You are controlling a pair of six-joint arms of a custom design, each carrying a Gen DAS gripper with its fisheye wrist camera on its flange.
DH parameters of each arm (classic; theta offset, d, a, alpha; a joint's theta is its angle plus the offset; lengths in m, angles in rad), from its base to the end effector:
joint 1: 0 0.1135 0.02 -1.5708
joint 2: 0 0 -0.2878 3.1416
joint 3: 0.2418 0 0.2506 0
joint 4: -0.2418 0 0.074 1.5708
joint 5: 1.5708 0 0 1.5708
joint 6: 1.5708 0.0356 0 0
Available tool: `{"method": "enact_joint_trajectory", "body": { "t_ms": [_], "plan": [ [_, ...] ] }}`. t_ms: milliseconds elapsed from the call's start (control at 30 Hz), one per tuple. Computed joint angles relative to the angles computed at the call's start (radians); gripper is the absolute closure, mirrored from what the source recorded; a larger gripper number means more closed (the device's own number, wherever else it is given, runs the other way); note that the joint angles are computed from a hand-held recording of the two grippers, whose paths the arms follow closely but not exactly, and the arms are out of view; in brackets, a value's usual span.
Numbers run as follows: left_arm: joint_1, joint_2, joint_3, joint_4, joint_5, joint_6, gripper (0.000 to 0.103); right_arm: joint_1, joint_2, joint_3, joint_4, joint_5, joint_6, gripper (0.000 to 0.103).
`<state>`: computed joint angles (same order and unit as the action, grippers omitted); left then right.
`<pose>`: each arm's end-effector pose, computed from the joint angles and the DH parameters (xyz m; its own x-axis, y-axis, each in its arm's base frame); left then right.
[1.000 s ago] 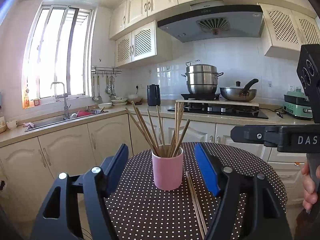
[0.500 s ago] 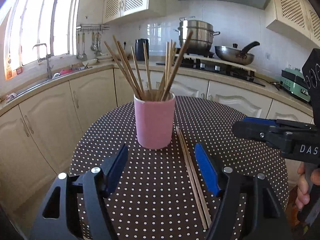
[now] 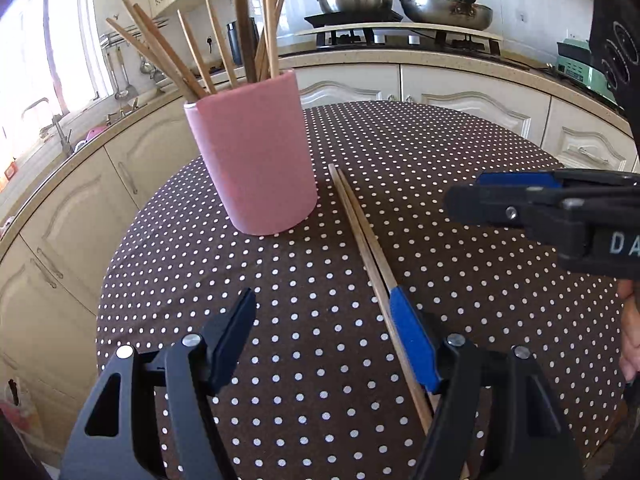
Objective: Organize utensils
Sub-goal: 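Move both open tools back from the cup to the last chopsticks, then close the left tool on a wooden chopstick while the right tool grasps the last one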
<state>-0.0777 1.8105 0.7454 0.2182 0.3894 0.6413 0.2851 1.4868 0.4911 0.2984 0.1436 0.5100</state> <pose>0.3275 -0.0391 0.1292 -0.4056 0.5867 -0.7009 0.7053 0.6887 0.1683 0.2531 0.0689 0.1586 -0.6223 0.3211 -0.7139 0.1498 0.9440 0.2940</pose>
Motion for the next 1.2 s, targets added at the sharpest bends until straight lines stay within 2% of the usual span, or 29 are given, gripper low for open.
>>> {"method": "enact_joint_trajectory", "body": {
  "t_ms": [133, 300, 667, 1033, 1200],
  "plan": [
    [-0.028, 0.006, -0.010, 0.022, -0.050, 0.012, 0.034, -0.012, 0.045, 0.013, 0.022, -0.015, -0.004, 0.056],
    [-0.035, 0.011, 0.023, -0.035, -0.070, -0.005, 0.034, -0.012, 0.107, 0.072, -0.012, -0.020, -0.009, 0.055],
    [0.038, 0.032, 0.087, -0.169, 0.011, -0.010, 0.034, 0.037, 0.264, 0.285, -0.201, 0.022, -0.013, 0.055],
    [0.078, 0.049, 0.123, -0.217, 0.044, 0.015, 0.034, 0.097, 0.374, 0.443, -0.358, 0.161, -0.074, 0.053],
    [0.077, 0.053, 0.131, -0.227, 0.046, 0.018, 0.034, 0.090, 0.362, 0.449, -0.414, 0.132, -0.121, 0.053]
  ]
}}
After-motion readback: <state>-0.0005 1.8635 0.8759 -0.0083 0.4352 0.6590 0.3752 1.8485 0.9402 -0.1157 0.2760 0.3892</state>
